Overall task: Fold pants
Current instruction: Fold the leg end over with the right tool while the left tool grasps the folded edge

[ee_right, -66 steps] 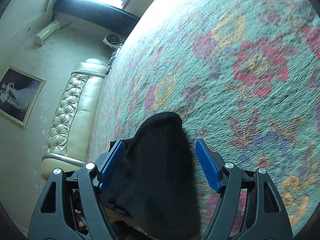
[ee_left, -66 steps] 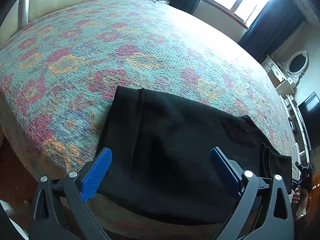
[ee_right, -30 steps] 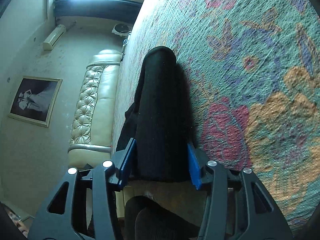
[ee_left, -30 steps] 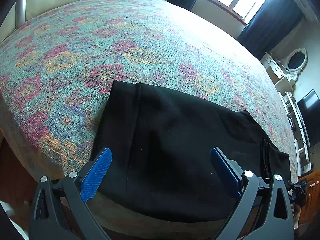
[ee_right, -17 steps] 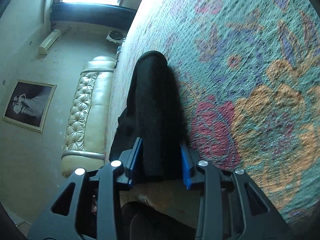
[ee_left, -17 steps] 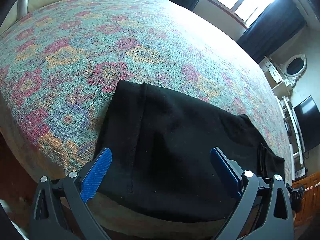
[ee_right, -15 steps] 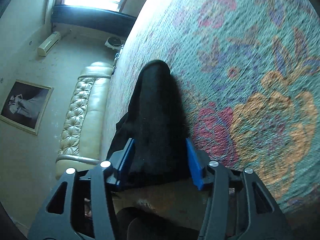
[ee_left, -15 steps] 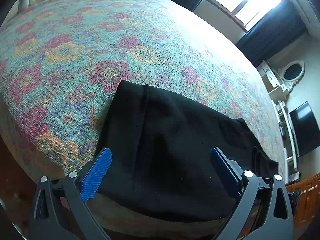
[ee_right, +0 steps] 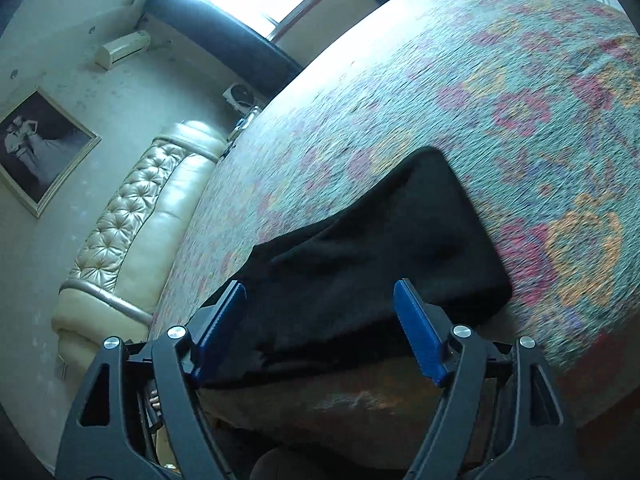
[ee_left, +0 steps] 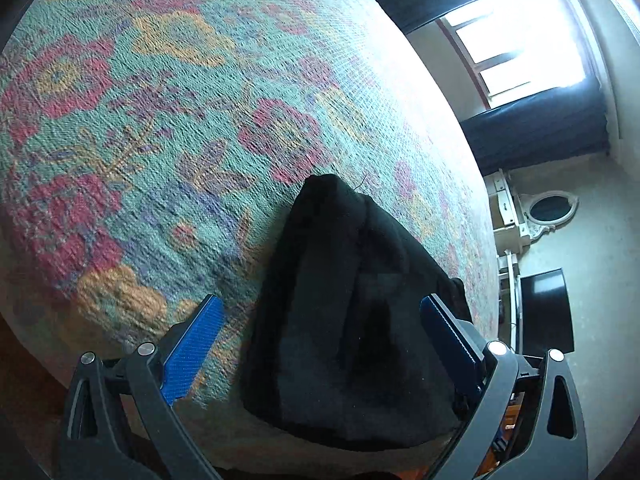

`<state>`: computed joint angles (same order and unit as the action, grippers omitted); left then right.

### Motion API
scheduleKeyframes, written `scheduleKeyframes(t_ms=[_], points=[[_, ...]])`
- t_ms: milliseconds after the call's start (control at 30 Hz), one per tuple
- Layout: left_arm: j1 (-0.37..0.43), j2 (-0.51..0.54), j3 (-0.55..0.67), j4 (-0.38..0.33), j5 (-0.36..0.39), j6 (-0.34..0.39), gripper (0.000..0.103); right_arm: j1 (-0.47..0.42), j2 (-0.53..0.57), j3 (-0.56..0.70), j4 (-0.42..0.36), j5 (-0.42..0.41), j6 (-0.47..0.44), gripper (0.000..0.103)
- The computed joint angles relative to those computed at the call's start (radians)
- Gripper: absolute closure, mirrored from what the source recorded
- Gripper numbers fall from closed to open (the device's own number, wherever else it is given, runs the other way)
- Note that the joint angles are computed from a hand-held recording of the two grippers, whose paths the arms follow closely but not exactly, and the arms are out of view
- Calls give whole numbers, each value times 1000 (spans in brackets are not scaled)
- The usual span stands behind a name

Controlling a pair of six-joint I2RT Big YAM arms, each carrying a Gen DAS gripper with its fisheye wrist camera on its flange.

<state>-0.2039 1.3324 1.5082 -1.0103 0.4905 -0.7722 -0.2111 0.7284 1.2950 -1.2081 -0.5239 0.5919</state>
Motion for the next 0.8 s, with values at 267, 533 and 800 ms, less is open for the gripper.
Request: scheduleKeyframes(t_ms=[267, 533, 800], points=[[39, 57, 22, 24, 176, 147, 6, 198, 27, -3, -13, 40, 56, 27], [34, 58, -2, 45, 308, 142, 53, 280, 51, -35, 11, 48, 126, 26], [46, 50, -34, 66, 314, 42, 85, 311, 64, -45, 12, 38, 150, 26]])
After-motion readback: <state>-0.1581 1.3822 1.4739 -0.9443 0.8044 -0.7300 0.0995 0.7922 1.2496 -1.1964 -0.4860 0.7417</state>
